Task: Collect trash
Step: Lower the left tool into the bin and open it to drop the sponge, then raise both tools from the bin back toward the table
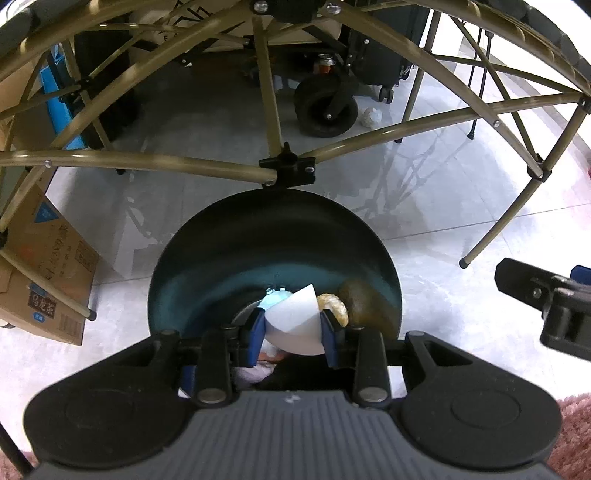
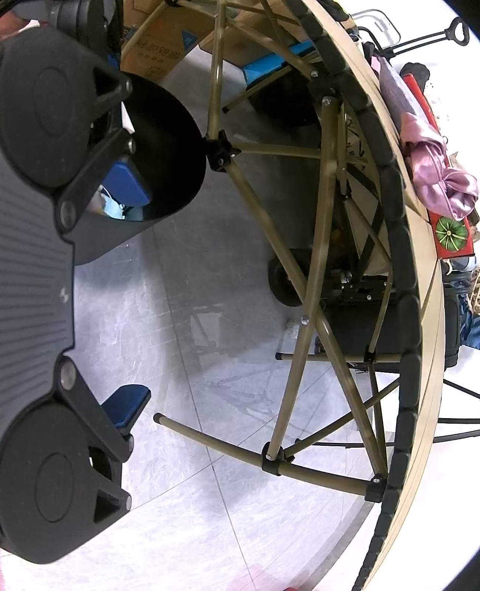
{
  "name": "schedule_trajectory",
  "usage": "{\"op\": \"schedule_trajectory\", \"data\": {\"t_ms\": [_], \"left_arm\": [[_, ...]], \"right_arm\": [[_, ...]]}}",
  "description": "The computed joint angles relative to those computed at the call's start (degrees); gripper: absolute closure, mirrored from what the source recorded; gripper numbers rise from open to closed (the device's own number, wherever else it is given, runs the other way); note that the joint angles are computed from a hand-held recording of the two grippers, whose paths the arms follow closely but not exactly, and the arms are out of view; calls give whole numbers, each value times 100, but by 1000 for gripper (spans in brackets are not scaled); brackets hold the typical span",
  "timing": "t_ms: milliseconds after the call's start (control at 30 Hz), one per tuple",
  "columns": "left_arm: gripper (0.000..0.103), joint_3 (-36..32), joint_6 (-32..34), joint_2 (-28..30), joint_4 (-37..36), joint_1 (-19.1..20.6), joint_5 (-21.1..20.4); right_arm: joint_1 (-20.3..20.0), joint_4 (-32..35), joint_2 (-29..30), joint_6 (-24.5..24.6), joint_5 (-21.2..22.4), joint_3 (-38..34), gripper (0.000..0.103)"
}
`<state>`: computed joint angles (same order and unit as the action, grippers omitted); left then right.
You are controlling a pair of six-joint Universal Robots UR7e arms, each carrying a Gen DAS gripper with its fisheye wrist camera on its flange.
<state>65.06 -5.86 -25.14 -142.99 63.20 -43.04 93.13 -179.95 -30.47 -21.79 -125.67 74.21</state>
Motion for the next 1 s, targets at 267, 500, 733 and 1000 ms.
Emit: {"op": "schedule_trajectory", "data": {"t_ms": [267, 500, 733, 1000], "left_arm": [[9, -94, -434, -19, 385, 3, 100], [0, -300, -1034, -42, 1158, 74, -78], [0, -283, -1038, -59, 1197, 65, -105], [0, -295, -1070, -61, 1250, 66, -121]], "right_arm": [[21, -72, 72, -105, -149, -71, 0], [18, -76, 79, -117, -167, -77, 0], [11, -75, 70, -130, -156, -70, 0], [13, -53, 70, -139, -155, -73, 0]]}}
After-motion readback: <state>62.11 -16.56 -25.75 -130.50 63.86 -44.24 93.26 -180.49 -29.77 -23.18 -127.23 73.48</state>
